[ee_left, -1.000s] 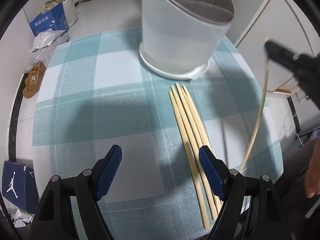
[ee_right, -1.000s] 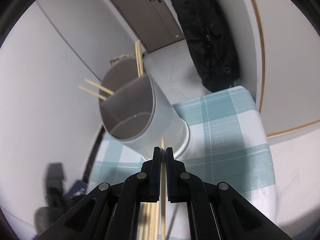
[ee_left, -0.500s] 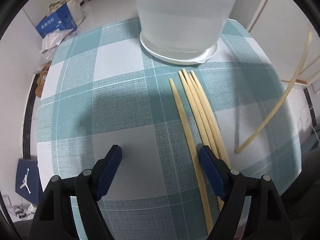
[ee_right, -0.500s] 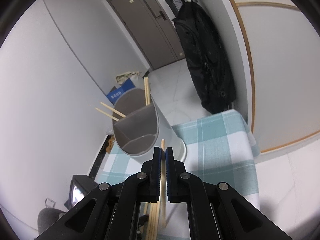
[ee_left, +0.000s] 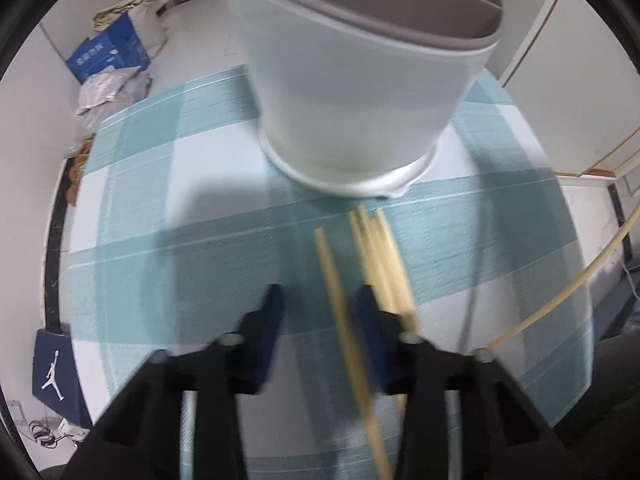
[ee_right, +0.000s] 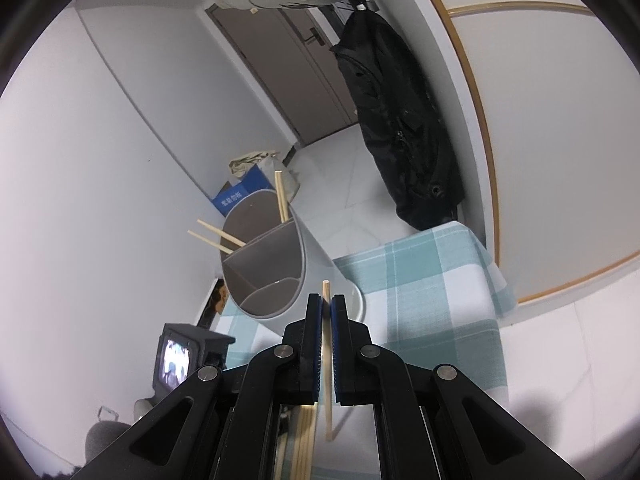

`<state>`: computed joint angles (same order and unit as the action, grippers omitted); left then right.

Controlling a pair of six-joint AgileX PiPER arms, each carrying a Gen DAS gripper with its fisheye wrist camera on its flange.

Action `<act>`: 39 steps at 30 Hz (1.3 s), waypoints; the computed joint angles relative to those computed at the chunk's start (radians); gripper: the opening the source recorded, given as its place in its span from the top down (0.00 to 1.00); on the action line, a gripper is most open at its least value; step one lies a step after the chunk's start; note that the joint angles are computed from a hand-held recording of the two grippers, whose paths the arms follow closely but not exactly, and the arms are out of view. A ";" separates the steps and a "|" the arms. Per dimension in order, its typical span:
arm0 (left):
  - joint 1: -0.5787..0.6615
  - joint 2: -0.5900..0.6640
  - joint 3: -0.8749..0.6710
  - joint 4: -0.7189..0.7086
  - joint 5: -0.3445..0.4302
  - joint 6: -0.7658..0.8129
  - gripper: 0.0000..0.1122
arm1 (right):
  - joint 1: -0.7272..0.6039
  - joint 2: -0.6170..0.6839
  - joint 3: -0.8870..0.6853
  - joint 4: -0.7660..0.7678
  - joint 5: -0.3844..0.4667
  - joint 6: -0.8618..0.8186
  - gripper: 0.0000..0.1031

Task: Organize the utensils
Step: 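Close the left tool on a chopstick while the right tool lifts its chopstick, then lift both tools with their chopsticks and carry them above the white holder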

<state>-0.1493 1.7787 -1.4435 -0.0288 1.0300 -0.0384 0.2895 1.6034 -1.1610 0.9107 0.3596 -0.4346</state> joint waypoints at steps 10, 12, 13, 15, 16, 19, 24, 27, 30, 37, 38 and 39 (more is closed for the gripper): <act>0.011 0.025 -0.044 -0.017 0.006 -0.021 0.98 | -0.012 0.006 -0.006 -0.010 0.010 0.008 0.96; 0.034 -0.004 -0.029 -0.054 -0.017 -0.007 0.98 | -0.010 0.007 -0.006 -0.015 0.011 0.012 0.96; 0.033 -0.012 -0.028 -0.056 -0.024 -0.015 0.98 | -0.006 0.005 -0.005 -0.023 0.006 0.018 0.96; 0.049 -0.052 -0.009 -0.079 -0.059 -0.013 0.98 | -0.003 0.001 -0.001 -0.017 -0.001 0.006 0.96; 0.048 -0.073 0.004 -0.086 -0.075 -0.015 0.98 | 0.001 0.000 0.000 -0.017 -0.006 0.004 0.96; 0.051 -0.165 0.068 -0.079 -0.161 -0.030 0.98 | 0.018 -0.007 0.009 -0.021 -0.028 -0.007 0.96; 0.061 -0.232 0.109 -0.087 -0.248 -0.040 0.98 | 0.046 -0.019 0.022 -0.017 -0.060 -0.033 0.96; 0.061 -0.264 0.146 -0.079 -0.297 -0.044 0.98 | 0.063 -0.026 0.029 -0.004 -0.078 -0.061 0.96; 0.071 -0.285 0.160 -0.104 -0.309 -0.021 0.98 | 0.088 -0.035 0.034 -0.013 -0.102 -0.079 0.97; 0.081 -0.327 0.165 -0.117 -0.282 0.001 0.98 | 0.169 -0.076 0.069 -0.181 -0.195 0.000 0.97; 0.078 -0.334 0.164 -0.117 -0.281 0.002 0.98 | 0.175 -0.080 0.073 -0.182 -0.200 0.001 0.97; 0.074 -0.339 0.162 -0.118 -0.281 0.004 0.98 | 0.181 -0.085 0.078 -0.184 -0.207 0.000 0.97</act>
